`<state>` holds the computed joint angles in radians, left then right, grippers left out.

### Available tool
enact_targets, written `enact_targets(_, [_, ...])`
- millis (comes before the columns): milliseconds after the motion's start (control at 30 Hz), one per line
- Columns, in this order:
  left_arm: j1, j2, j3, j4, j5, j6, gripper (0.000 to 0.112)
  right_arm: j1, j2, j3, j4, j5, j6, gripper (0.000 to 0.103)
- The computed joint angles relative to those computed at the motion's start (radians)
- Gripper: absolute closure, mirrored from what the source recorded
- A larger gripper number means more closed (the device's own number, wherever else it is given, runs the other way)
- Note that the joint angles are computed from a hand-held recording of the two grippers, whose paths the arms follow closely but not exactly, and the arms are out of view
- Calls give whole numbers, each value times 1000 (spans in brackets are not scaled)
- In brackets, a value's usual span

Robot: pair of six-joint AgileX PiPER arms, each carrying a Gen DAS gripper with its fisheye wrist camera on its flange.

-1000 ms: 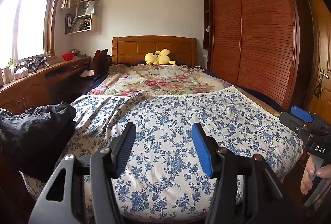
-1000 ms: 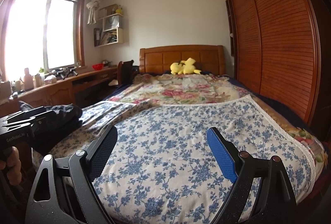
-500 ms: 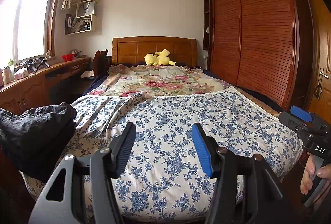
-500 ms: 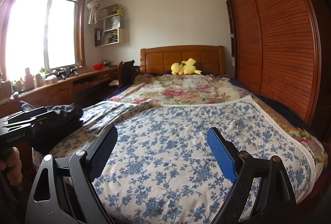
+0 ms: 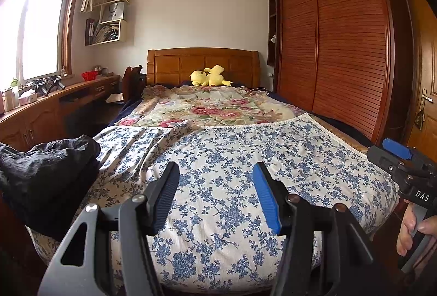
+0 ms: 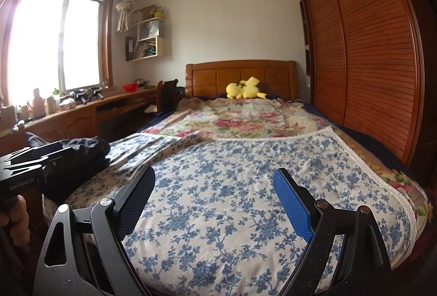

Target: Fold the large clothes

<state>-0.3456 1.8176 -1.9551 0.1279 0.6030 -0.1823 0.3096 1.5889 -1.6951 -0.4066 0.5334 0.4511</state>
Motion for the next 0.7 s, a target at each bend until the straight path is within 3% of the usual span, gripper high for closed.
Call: enact_targets(700, [-10,-5,4,9,-3,-7,57,1,-5,9,-5,-4,4,13])
